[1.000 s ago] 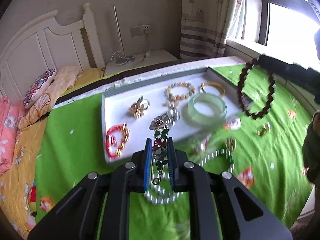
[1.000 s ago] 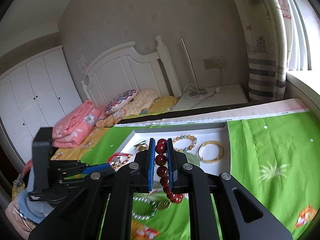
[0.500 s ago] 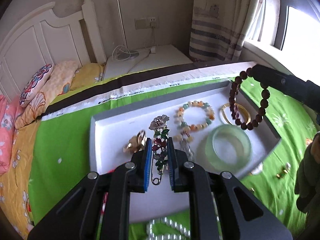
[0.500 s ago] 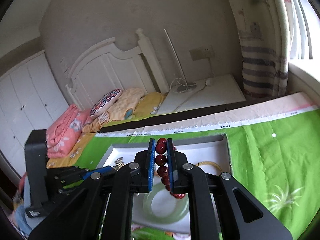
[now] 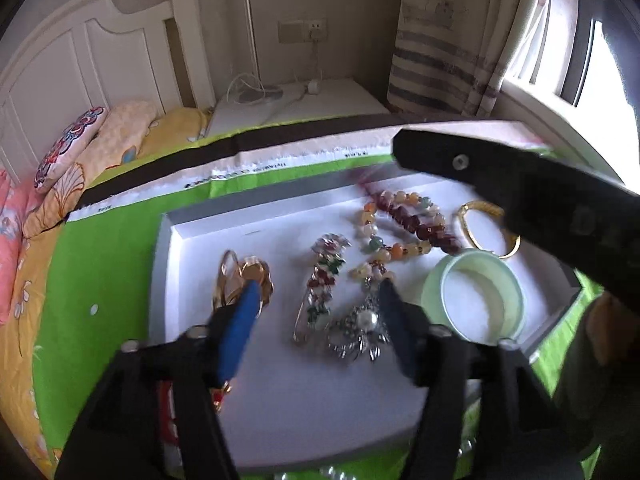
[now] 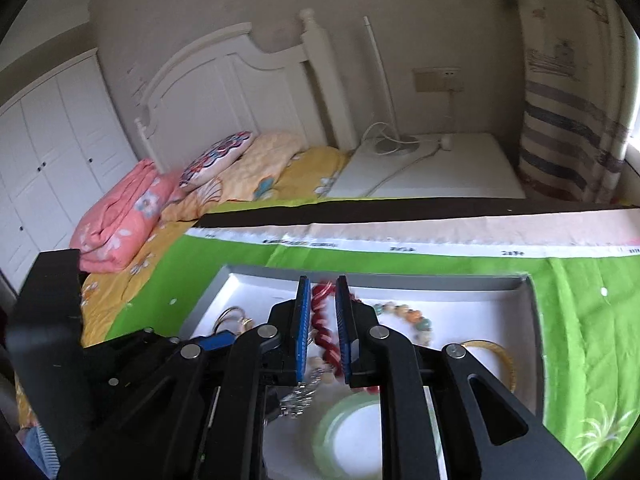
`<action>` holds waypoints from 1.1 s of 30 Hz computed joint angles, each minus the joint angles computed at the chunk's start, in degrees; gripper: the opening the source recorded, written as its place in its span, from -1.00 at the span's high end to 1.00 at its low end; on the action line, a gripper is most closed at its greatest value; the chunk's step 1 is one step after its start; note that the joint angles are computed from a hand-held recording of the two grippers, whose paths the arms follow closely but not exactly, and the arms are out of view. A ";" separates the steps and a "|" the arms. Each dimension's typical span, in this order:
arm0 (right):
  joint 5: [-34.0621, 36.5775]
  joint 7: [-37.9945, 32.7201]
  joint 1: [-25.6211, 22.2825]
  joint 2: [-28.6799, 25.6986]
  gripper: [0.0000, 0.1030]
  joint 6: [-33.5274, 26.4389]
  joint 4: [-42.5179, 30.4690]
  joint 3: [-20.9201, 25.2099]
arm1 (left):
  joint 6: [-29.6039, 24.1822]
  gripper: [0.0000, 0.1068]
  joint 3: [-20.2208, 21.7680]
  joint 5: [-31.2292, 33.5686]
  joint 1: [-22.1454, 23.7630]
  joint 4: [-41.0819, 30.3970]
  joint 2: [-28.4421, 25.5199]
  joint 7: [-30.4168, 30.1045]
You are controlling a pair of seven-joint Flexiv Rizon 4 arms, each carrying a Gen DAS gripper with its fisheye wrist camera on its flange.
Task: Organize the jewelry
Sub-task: 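Carry the red bracelet and brooch into the tray and open both tools, then withdraw both tools from the tray toward the remaining jewelry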
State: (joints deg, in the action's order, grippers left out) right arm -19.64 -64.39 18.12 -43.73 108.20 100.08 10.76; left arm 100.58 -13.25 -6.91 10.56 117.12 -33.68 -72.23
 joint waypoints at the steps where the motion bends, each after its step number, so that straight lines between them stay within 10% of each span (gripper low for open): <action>1: -0.14 -0.04 -0.33 0.15 0.59 0.24 0.28 0.48 | 1.08 -0.30 -2.43 0.46 2.57 1.60 0.63 -0.22; 3: -0.17 0.26 -1.51 0.70 0.29 1.29 1.31 1.66 | 2.70 -0.46 -6.49 1.80 6.99 4.32 1.66 -1.14; 7: 0.72 0.54 -2.75 3.98 0.29 6.33 6.64 1.56 | 9.35 -0.63 -11.23 7.60 14.71 12.31 5.12 -4.95; 13: 7.93 -2.76 -0.19 12.01 0.27 17.73 21.97 -2.88 | 17.93 -0.86 -5.75 15.05 16.52 22.44 10.24 -10.06; 26: 18.15 -5.27 0.80 14.99 0.16 28.99 39.61 -2.83 | 19.38 -0.87 -8.31 33.28 30.89 28.86 9.35 -21.00; 33: 18.22 -4.29 0.69 12.24 0.13 28.80 39.33 -3.27 | 16.32 -0.87 -18.77 35.26 41.88 28.69 6.06 -22.49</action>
